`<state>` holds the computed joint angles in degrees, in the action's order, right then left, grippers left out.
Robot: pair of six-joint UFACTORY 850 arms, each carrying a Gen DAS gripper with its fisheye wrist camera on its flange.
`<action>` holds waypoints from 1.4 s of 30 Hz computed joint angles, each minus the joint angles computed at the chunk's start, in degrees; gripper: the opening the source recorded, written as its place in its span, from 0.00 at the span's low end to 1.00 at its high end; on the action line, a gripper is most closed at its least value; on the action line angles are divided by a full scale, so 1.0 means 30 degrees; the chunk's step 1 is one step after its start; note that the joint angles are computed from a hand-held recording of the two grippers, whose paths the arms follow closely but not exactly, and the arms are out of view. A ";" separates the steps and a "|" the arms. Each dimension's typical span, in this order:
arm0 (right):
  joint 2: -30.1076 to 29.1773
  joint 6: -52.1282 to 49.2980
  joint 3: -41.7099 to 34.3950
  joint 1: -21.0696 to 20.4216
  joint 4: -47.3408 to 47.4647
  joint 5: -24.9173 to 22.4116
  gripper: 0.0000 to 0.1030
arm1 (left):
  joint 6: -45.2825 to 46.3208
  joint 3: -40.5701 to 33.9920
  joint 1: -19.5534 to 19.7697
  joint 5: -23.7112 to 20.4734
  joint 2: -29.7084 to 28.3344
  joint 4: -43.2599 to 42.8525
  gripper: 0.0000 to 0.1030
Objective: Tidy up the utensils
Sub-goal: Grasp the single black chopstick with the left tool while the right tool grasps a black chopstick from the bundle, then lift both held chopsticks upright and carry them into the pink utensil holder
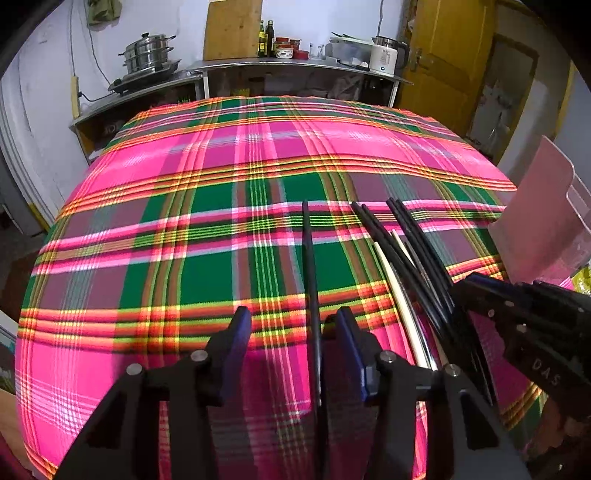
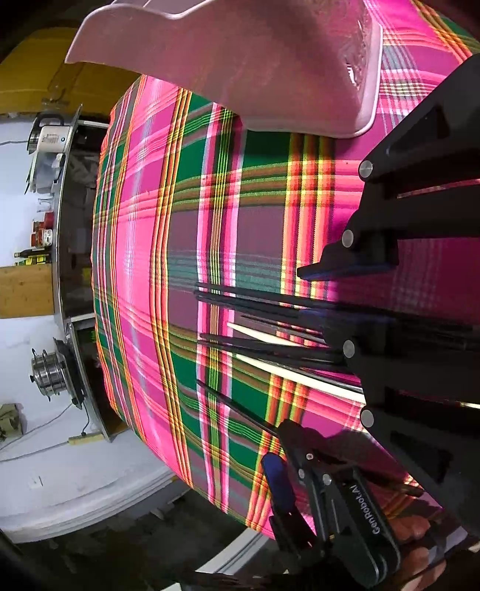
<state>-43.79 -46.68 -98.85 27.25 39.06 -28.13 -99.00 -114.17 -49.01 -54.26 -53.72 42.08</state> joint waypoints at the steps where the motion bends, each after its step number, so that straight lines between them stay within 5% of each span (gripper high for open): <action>1: -0.0075 0.0139 -0.0115 -0.0027 -0.0083 -0.0080 0.16 | 0.0135 -0.0129 0.0009 -0.0120 -0.0082 -0.0029 0.48; 11: -0.1112 0.2437 -0.1858 0.0209 -0.2202 -0.0707 0.16 | 0.1505 -0.1608 0.0327 -0.1141 -0.0907 -0.0556 0.42; 16: -0.1940 0.3466 -0.3325 0.0376 -0.3497 -0.1399 0.15 | 0.2104 -0.2143 0.0531 -0.1045 -0.1188 -0.0695 0.13; 18: -0.2176 0.3423 -0.3743 0.0339 -0.3390 -0.1844 0.07 | 0.2348 -0.2275 0.0624 -0.0832 -0.1234 -0.0885 0.07; 28: -0.0479 0.0478 -0.2069 -0.0062 -0.0140 -0.1499 0.06 | 0.0263 -0.0030 0.0484 0.1161 0.0719 0.0326 0.05; 42: 0.3078 -0.4971 0.1235 -0.1080 0.5660 -0.1367 0.05 | -0.0553 -0.0512 -0.1040 -0.0516 0.2201 0.3037 0.05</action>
